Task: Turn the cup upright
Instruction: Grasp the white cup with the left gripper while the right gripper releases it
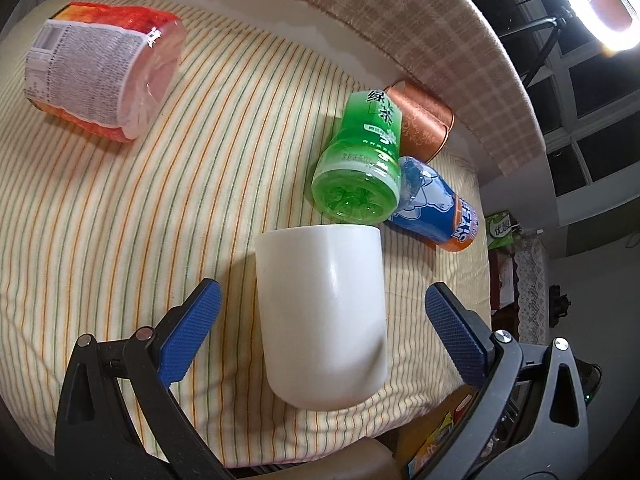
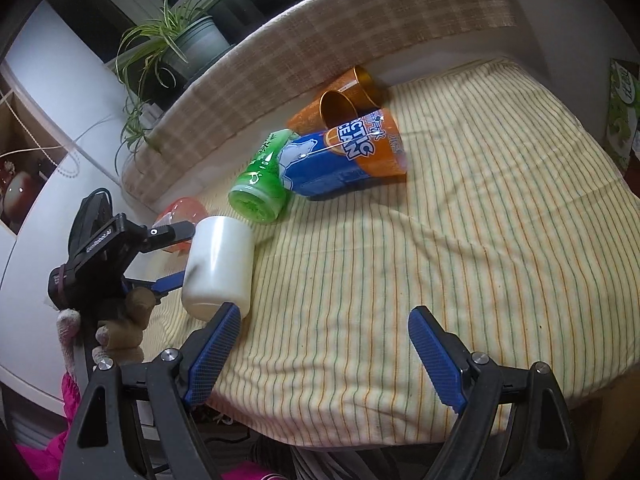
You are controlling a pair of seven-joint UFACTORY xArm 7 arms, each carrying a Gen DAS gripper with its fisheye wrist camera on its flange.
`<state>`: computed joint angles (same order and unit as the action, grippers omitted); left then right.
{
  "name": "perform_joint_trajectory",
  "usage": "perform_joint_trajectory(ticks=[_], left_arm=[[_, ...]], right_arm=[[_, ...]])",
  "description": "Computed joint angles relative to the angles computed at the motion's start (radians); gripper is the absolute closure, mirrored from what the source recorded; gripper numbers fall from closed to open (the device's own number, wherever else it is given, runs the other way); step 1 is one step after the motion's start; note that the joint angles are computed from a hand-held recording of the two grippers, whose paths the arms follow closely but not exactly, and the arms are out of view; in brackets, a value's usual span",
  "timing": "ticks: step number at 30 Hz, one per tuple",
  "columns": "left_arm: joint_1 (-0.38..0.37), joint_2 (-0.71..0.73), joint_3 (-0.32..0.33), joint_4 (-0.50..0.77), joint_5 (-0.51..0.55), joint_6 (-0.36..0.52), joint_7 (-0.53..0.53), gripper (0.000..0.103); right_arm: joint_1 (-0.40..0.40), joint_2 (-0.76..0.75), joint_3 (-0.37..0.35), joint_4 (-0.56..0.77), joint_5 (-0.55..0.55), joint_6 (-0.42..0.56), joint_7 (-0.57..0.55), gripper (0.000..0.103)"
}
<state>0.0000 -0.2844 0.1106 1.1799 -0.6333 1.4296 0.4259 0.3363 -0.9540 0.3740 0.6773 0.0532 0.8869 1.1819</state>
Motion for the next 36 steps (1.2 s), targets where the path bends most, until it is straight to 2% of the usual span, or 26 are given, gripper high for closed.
perform_joint_trajectory(ticks=[13, 16, 19, 22, 28, 36], left_arm=[[-0.015, 0.014, -0.023, -0.014, 0.030, -0.024, -0.006, 0.010], [-0.019, 0.013, -0.026, -0.017, 0.035, -0.023, -0.004, 0.017], [-0.023, 0.011, -0.031, -0.018, 0.039, -0.026, -0.006, 0.018], [-0.027, 0.004, -0.035, -0.023, 0.049, -0.039, -0.002, 0.025], [-0.036, -0.022, -0.035, -0.045, 0.059, -0.064, 0.016, 0.025], [-0.064, -0.100, -0.034, -0.094, 0.072, -0.145, 0.060, 0.025]], right_arm=[[0.005, -0.012, -0.005, -0.013, 0.006, 0.009, 0.011, 0.015], [0.004, -0.016, -0.006, -0.016, 0.007, 0.012, 0.013, 0.015], [0.002, -0.017, -0.006, -0.015, 0.007, 0.012, 0.014, 0.015], [0.001, -0.012, -0.003, -0.010, 0.004, 0.013, 0.012, 0.015], [-0.004, 0.000, 0.001, 0.004, -0.002, 0.019, 0.011, 0.015], [-0.004, 0.008, 0.004, 0.011, -0.006, 0.023, 0.013, 0.015]])
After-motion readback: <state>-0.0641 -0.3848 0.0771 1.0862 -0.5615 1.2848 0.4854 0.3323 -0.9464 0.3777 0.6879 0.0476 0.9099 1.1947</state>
